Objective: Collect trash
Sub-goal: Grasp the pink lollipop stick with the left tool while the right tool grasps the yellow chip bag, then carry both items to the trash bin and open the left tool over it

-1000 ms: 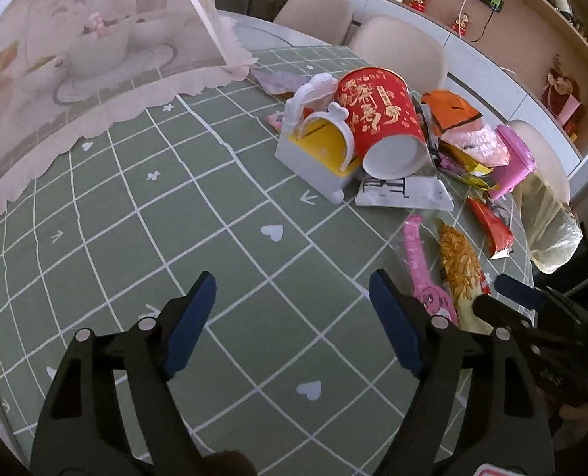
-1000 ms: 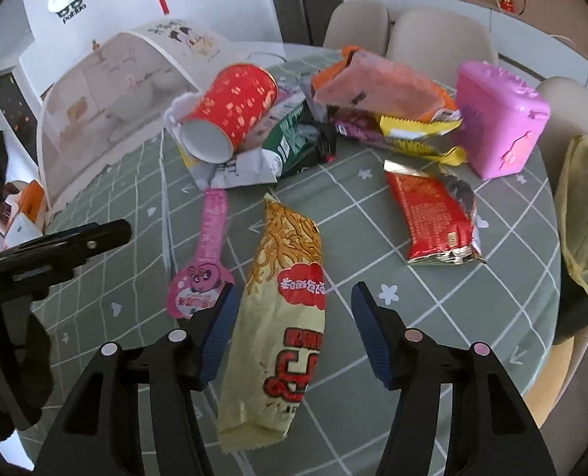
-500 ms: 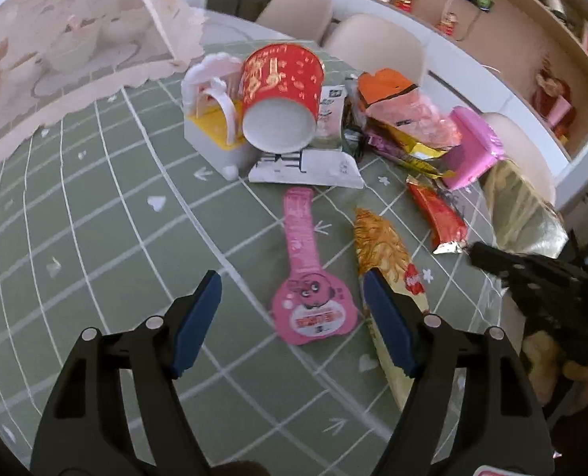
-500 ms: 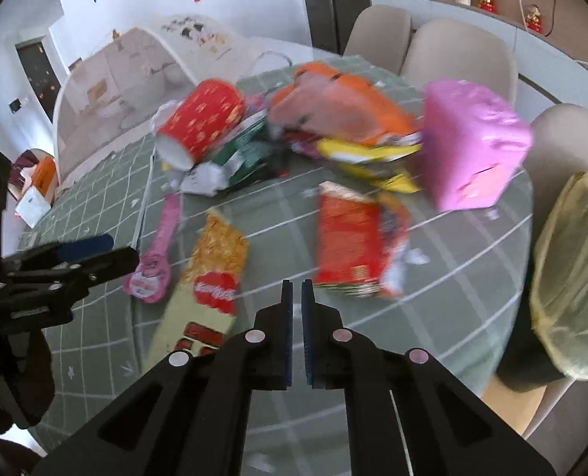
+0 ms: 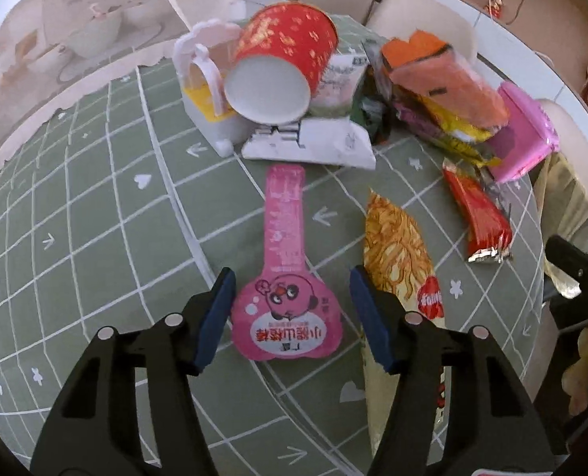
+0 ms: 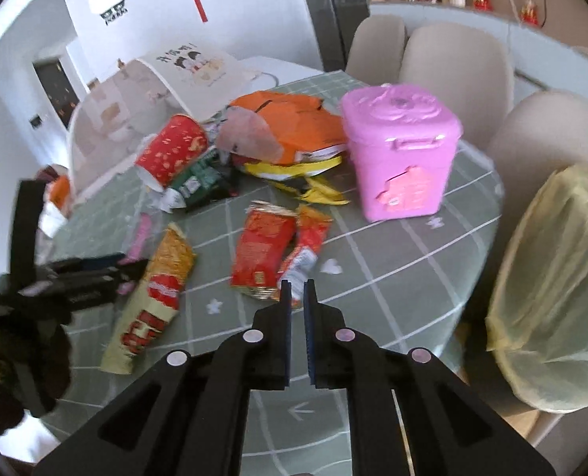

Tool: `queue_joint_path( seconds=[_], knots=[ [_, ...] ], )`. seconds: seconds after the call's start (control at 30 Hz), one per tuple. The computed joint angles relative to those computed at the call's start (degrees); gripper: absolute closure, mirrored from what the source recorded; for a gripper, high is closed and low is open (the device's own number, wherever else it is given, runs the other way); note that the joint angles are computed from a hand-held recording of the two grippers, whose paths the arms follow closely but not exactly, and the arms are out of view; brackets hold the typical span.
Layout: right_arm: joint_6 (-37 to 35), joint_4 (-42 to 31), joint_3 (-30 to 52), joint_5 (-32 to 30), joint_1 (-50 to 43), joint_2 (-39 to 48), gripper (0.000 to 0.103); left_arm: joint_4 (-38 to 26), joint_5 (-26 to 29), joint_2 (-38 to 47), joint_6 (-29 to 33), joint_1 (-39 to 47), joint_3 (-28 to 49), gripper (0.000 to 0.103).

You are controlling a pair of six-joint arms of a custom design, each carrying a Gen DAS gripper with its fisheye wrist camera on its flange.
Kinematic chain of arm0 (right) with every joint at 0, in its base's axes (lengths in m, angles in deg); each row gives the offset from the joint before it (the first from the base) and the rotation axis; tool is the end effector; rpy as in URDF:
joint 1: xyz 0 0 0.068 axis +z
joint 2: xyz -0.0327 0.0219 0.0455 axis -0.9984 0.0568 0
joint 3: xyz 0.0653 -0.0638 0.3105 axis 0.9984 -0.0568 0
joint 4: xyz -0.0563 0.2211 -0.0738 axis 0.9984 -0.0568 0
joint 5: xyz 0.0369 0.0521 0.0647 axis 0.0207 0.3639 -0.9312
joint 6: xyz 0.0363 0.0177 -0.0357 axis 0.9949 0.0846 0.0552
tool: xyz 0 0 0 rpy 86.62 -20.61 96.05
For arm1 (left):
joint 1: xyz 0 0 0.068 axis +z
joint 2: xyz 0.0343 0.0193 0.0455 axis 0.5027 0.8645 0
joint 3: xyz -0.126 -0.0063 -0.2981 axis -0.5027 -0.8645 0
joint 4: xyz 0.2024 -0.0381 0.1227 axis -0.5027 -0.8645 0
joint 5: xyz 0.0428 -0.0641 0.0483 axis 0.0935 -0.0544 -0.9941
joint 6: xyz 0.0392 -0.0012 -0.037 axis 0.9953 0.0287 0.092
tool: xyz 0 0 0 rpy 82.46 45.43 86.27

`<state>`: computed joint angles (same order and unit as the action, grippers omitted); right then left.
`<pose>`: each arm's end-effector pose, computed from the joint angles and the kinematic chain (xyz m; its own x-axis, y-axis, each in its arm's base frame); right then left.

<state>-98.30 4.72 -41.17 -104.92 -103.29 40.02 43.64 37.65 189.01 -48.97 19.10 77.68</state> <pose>0.1912 -0.0420 0.0762 -0.7831 0.0863 -0.6159 -0.0798 0.9682 0.2372 0.2614 -0.0549 0.0698 -0.8678 0.1455 -0.4751 0.2190 0.9703 -0.1028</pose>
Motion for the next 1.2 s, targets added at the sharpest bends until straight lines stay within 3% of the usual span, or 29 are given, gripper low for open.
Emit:
queue_joint_path(
  seconds=[0.1,0.17,0.23,0.4,0.6,0.7,0.83,0.97,1.1,1.2],
  knots=[
    [3.8,2.9,-1.2,1.1,1.8,0.2,0.075,0.9,1.6,-0.3,2.1,1.1,-1.0,0.056],
    [5.1,-0.9,0.6,3.2,4.8,-1.4,0.070,2.1,4.7,-0.9,3.3,3.1,-2.2,0.056],
    [6.7,-4.9,2.3,4.8,8.3,-3.3,0.070,2.4,7.3,-1.8,4.7,5.4,-2.8,0.056],
    [17.7,-4.7,4.0,8.3,21.1,-1.6,0.070,0.7,10.4,-4.7,9.0,10.6,-1.3,0.056],
    [27.6,-7.2,9.7,17.8,36.4,2.8,0.070,-4.0,12.5,-6.7,9.5,16.0,2.9,0.056],
    [31.7,-6.6,11.2,20.7,39.4,4.8,0.069,-6.3,14.6,-8.7,10.0,18.6,4.1,0.056],
    [29.4,-16.5,15.1,18.1,39.7,1.9,0.070,-8.1,16.2,-10.7,9.8,18.8,4.2,0.056],
    [27.5,-20.0,15.2,18.0,39.8,-2.1,0.086,-9.5,17.2,-12.7,9.9,17.6,4.4,0.056],
    [23.9,-21.3,11.7,19.8,37.1,-10.5,0.088,-9.4,18.4,-15.4,8.6,16.0,4.3,0.056],
    [21.2,-27.0,11.4,21.2,33.5,-19.0,0.088,-9.5,19.0,-18.0,6.7,13.6,4.9,0.056]
  ],
)
